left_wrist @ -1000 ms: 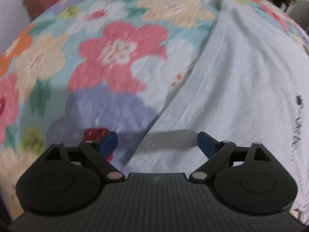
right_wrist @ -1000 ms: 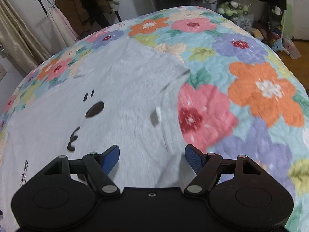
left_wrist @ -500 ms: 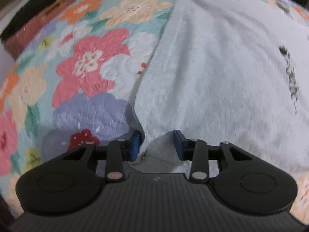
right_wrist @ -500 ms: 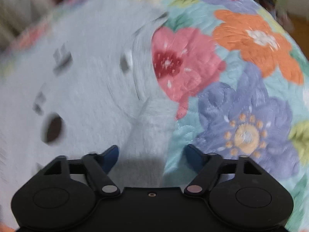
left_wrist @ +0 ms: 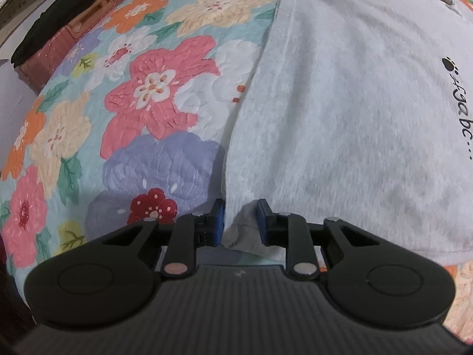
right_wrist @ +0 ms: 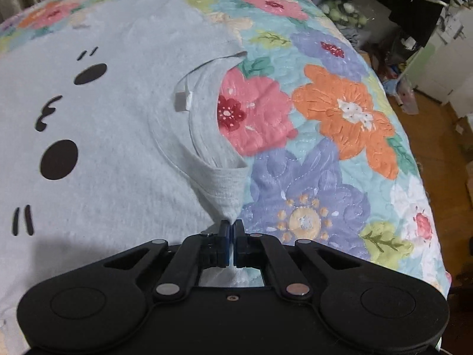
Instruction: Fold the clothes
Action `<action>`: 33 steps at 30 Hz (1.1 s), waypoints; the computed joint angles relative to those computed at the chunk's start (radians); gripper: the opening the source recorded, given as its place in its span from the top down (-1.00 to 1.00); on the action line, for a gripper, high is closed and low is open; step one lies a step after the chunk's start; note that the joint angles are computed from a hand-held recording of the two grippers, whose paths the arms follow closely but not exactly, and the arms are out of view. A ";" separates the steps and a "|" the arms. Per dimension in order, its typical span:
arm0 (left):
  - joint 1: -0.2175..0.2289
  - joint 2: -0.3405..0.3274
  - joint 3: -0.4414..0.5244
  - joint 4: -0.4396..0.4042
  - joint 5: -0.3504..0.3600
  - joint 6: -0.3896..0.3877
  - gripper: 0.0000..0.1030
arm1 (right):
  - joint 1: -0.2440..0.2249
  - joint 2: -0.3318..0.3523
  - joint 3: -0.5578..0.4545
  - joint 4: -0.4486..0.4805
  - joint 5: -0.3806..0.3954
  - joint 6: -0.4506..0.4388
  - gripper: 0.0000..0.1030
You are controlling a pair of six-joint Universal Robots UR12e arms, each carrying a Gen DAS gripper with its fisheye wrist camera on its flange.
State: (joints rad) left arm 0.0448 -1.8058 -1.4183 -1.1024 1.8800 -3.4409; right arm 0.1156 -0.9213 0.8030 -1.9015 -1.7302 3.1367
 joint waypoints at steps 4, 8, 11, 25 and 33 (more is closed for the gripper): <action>0.002 0.015 -0.008 0.026 -0.012 -0.016 0.09 | 0.013 -0.045 0.072 -0.120 0.005 -0.007 0.57; -0.022 0.025 -0.010 0.077 0.041 0.025 -0.39 | -0.016 -0.144 0.218 -0.311 0.336 0.121 -0.29; -0.048 0.022 0.002 0.075 0.125 0.039 -0.57 | -0.007 -0.173 0.254 -0.364 0.419 0.101 -0.43; -0.132 0.044 -0.053 0.350 0.034 0.165 -0.87 | 0.077 -0.239 0.309 -0.330 0.332 -0.059 -0.67; -0.187 0.059 -0.045 0.341 0.015 0.004 -0.87 | 0.076 -0.268 0.343 -0.332 0.368 -0.025 -0.67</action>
